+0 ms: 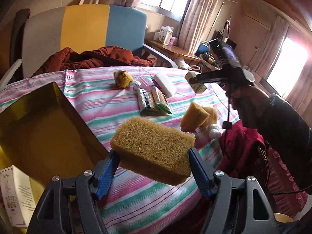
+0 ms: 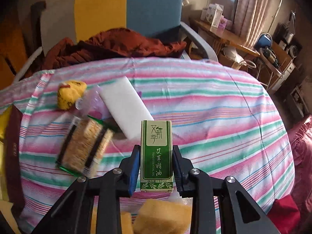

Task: Organize objects
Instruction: 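Grasp the green box with the right tool while the left tool holds the sponge, then lower the sponge and green box into the gold tray, opening both tools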

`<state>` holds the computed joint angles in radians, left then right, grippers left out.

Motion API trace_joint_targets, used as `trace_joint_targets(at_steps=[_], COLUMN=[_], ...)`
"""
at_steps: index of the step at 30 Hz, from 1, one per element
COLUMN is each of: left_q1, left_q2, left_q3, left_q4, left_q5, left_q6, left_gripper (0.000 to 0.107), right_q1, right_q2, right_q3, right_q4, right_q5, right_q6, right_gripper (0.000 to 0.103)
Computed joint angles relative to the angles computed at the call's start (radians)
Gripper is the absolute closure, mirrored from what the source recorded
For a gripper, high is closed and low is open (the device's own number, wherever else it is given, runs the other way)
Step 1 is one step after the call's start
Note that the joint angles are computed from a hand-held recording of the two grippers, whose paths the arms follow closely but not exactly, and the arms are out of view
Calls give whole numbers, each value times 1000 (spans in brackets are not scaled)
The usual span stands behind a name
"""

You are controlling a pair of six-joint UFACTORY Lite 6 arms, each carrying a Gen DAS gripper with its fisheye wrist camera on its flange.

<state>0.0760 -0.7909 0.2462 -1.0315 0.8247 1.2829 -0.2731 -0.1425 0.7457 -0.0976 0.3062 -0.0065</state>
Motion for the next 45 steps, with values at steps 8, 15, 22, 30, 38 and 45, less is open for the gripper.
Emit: trace_joint_targets(at_steps=[8, 15, 22, 30, 38, 45], left_q1=[574, 985, 1158, 1177, 1141, 1124], left_q2=[38, 317, 528, 668, 683, 667], left_q3=[82, 263, 393, 403, 361, 292], left_q4=[35, 30, 15, 38, 53, 65], left_q5=[305, 428, 359, 148, 146, 189], left_q6=[217, 410, 489, 553, 574, 575], left_gripper=[34, 34, 35, 31, 14, 12], right_q1=[445, 836, 1037, 1136, 1172, 1176], right_q2=[-139, 103, 519, 864, 845, 708], right_q3=[93, 247, 626, 1078, 1045, 819], right_q4=[-189, -358, -217, -99, -103, -156], right_q5=[76, 44, 46, 162, 126, 59], right_q6=[390, 738, 680, 584, 615, 733], right_gripper=[72, 72, 72, 63, 29, 22])
